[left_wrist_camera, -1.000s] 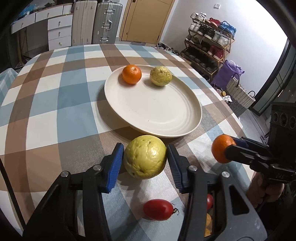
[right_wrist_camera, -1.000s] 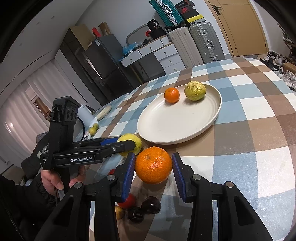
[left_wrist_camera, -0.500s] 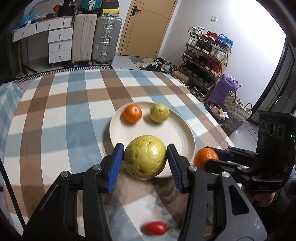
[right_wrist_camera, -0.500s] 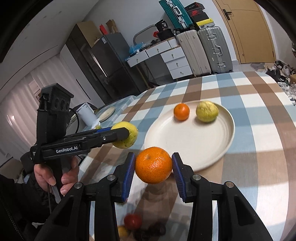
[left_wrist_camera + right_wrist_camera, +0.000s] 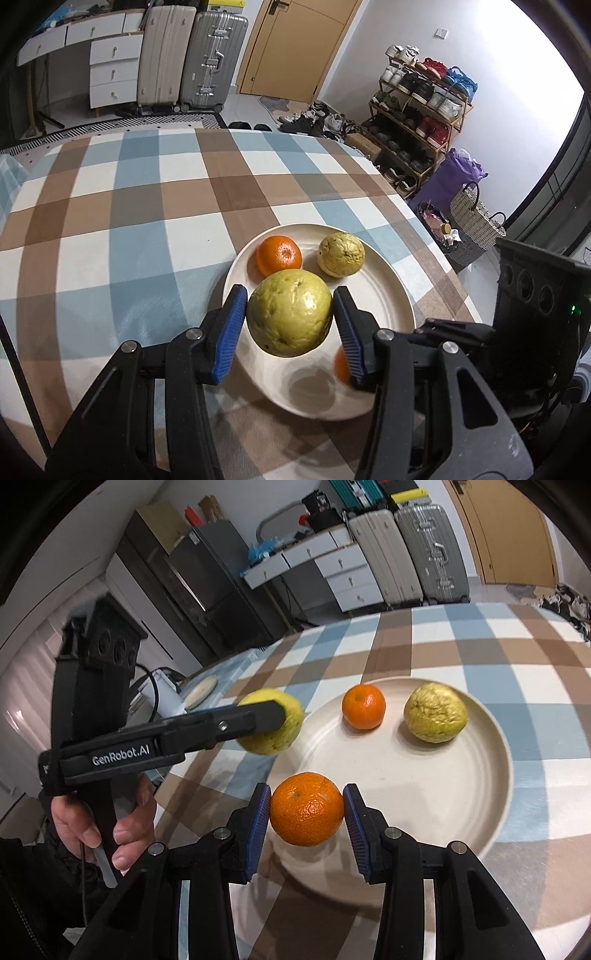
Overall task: Organize fruits
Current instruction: 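Carry both fruits onto the white plate and open both grippers, then pull both grippers back from the plate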
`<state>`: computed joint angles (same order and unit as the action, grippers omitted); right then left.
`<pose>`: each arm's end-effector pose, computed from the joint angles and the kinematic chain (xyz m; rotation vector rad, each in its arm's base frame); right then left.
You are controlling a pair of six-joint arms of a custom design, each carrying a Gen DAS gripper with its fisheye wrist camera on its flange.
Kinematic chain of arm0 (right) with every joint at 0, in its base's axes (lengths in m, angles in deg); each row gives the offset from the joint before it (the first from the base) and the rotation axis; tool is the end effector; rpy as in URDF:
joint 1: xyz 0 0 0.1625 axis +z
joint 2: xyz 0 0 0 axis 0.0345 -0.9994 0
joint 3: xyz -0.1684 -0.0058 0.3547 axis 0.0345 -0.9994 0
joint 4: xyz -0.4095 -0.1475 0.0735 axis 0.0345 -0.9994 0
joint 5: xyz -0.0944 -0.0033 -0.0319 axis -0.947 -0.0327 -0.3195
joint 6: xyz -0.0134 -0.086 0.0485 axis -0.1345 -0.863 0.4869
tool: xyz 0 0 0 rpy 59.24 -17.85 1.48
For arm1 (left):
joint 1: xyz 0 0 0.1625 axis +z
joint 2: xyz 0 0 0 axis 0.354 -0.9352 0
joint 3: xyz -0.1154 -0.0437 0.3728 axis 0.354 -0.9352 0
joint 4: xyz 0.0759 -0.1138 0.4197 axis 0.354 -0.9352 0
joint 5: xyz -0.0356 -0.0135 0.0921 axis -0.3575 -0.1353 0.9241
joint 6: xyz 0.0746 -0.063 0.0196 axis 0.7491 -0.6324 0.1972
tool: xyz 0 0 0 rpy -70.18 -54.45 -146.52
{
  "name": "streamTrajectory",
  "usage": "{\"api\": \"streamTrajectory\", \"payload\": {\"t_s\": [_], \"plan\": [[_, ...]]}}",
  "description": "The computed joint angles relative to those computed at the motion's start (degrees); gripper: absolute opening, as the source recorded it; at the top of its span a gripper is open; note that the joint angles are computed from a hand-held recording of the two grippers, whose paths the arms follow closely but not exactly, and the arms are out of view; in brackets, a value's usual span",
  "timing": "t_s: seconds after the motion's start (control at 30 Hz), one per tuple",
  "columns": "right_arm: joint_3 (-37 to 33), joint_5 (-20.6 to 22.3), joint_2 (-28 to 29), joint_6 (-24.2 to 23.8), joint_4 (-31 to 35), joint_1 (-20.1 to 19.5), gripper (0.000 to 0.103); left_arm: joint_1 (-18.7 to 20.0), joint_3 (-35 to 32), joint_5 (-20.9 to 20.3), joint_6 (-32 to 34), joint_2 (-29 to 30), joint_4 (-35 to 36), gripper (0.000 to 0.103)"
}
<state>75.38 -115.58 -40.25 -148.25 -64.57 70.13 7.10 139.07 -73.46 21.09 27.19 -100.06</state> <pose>0.0137 -0.4217 0.2850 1.0985 -2.8782 0.3176 -0.3551 -0.4214 -0.0275 0.1575 2.5489 -0.9740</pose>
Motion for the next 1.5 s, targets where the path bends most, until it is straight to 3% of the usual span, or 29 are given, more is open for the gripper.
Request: {"api": "streamTrajectory", "payload": {"t_s": [0.3, 0.57, 0.77, 0.93, 1.0, 1.13, 1.2, 1.33, 1.4, 1.5], "plan": [[-1.6, -1.7, 6.6, 2.4, -2.5, 2.2, 0.041, 4.1, -2.7, -2.8, 5.5, 2.3, -3.4, 0.046], [-2.3, -2.4, 8.8, 3.5, -3.4, 3.2, 0.041, 6.2, -4.1, -4.4, 7.4, 3.6, -5.0, 0.046], [-2.4, -3.3, 9.9, 4.5, -4.5, 3.8, 0.041, 6.9, -4.3, -5.4, 7.9, 3.8, -5.7, 0.046], [-2.4, -2.8, 9.8, 5.6, -4.8, 3.5, 0.043, 5.9, -3.8, -3.5, 7.4, 3.3, -5.8, 0.050], [-2.4, -1.6, 9.1, 5.4, -4.2, 3.1, 0.053, 5.2, -3.4, -2.9, 6.7, 2.8, -5.3, 0.053], [-2.2, -0.2, 6.8, 4.7, -3.5, 2.2, 0.058, 3.5, -2.3, -1.3, 4.2, 1.5, -3.9, 0.058], [-1.8, 0.6, 4.9, 4.5, -3.4, 1.4, 0.066, 2.5, -1.7, -0.3, 2.8, 0.8, -2.8, 0.066], [-1.2, 2.5, 0.8, 3.2, -2.0, -0.6, 0.072, -0.7, -0.9, 1.4, -0.4, -0.7, 0.9, 0.068], [-0.3, 3.3, -2.0, 2.1, -2.0, -1.9, 0.085, -2.6, -1.1, 3.5, -2.5, -1.2, 4.4, 0.073], [0.4, 5.8, -5.9, 1.2, -0.7, -4.3, 0.086, -5.6, -1.3, 6.3, -6.4, -1.8, 9.2, 0.082]]}}
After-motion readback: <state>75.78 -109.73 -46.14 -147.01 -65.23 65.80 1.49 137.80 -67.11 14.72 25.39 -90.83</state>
